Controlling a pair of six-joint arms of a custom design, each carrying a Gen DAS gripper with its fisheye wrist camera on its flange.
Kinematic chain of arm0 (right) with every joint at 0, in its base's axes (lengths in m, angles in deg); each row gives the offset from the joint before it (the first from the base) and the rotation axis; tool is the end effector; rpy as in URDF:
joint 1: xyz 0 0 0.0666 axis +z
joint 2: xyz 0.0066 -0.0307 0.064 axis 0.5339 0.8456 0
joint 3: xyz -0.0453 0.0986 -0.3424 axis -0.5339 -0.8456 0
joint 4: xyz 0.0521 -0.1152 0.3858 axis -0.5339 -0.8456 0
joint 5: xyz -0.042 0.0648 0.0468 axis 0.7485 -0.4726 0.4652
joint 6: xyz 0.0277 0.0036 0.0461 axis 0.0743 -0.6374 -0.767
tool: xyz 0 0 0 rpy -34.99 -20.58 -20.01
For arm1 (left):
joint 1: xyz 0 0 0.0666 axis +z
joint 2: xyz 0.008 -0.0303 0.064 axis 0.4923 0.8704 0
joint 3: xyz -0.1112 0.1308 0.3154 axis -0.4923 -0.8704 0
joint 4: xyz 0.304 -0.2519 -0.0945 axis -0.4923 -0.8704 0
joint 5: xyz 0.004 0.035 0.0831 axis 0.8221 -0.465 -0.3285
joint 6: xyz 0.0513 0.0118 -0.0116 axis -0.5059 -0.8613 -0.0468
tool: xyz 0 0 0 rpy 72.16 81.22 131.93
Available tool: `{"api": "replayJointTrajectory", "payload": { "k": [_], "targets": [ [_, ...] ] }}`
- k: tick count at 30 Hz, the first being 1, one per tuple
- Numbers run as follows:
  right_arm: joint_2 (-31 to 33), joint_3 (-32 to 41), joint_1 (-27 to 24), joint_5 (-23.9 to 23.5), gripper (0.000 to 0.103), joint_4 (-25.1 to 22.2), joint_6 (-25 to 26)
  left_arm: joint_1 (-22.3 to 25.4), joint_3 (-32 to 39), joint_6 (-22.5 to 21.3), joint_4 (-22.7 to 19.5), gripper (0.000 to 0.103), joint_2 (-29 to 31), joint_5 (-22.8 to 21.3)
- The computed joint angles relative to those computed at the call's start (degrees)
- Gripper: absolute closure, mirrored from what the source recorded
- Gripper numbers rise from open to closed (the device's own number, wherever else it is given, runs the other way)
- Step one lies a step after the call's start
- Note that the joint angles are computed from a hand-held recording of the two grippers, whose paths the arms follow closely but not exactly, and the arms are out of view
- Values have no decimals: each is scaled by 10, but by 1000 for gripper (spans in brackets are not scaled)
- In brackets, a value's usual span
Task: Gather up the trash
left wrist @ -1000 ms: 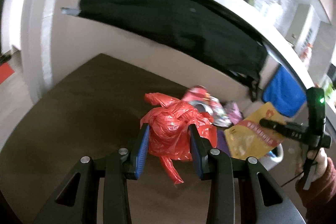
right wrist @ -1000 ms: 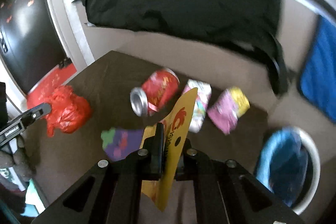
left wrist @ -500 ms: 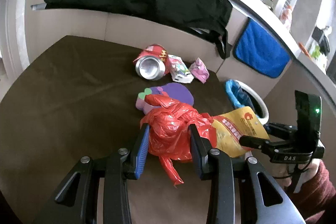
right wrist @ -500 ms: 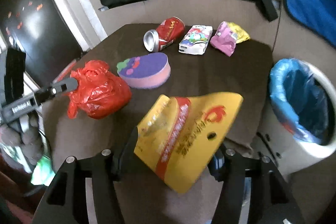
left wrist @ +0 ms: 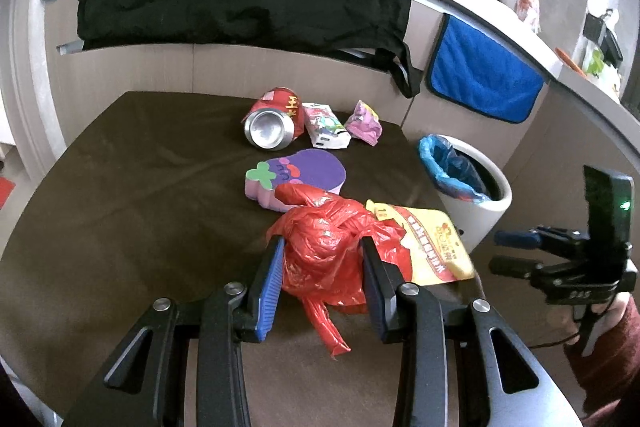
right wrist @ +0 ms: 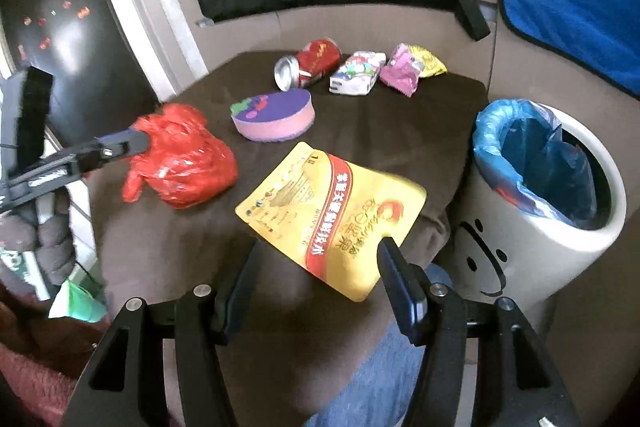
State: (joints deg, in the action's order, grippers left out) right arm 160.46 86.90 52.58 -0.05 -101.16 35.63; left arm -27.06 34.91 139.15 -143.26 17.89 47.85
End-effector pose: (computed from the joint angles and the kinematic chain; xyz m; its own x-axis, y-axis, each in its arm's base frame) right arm 0.4160 0.1725 0.4036 -0.5156 -0.5423 -0.6634 -0.8135 0.5528 0.1804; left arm 0.2510 -0.3401 0.4199 -0.6145 -0.2854 -0.7355 -0.1692 0.9582 -0.2305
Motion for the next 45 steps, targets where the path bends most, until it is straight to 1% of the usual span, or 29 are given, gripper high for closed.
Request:
{"api": "replayJointTrajectory", "payload": {
  "k": [2,5,8,12,15,18,20,21,23,26,29,31,32,34,38,39,40,45],
  "targets": [
    [-1,-1,-8,-4,46,9,-5,0,6,-7,-4,65,8,-5],
    [20,17,-7,-4,46,16,-2,1,9,-14,-3,65,16,-4],
    [65,55,0,-9,46,15,3,5,8,-11,-3,65,21,2],
    [138,114,18,-4,46,5,-4,13,4,-3,-5,65,21,10],
    [177,144,25,-8,46,-4,-16,18,-1,0,-6,65,19,13],
    [198,158,27,-15,46,-13,-25,22,-5,2,-7,65,16,13],
    [192,148,28,-18,45,-6,-35,24,-9,5,-7,65,13,12],
    [190,146,28,-29,45,-17,-33,26,-11,5,-6,65,12,12],
    [180,135,30,-36,44,-25,-31,29,-16,10,-5,65,6,10],
    [150,103,45,-17,38,-30,-16,32,-24,19,-7,65,-7,-2],
    [122,76,69,15,33,-36,14,36,-32,33,-17,65,-22,-15],
    [106,58,89,53,26,-27,25,36,-35,44,-28,65,-32,-25],
    [101,52,98,70,25,-23,29,36,-38,49,-33,65,-37,-30],
    [94,43,116,100,17,-16,38,37,-43,58,-40,65,-45,-35],
    [82,22,142,146,10,6,55,44,-53,68,-43,65,-57,-32],
    [80,17,148,154,5,12,57,46,-55,68,-42,65,-58,-31],
    [82,18,150,155,4,12,55,47,-56,67,-41,65,-58,-29],
    [92,22,154,158,3,20,45,49,-58,61,-35,65,-58,-22]
  ]
}}
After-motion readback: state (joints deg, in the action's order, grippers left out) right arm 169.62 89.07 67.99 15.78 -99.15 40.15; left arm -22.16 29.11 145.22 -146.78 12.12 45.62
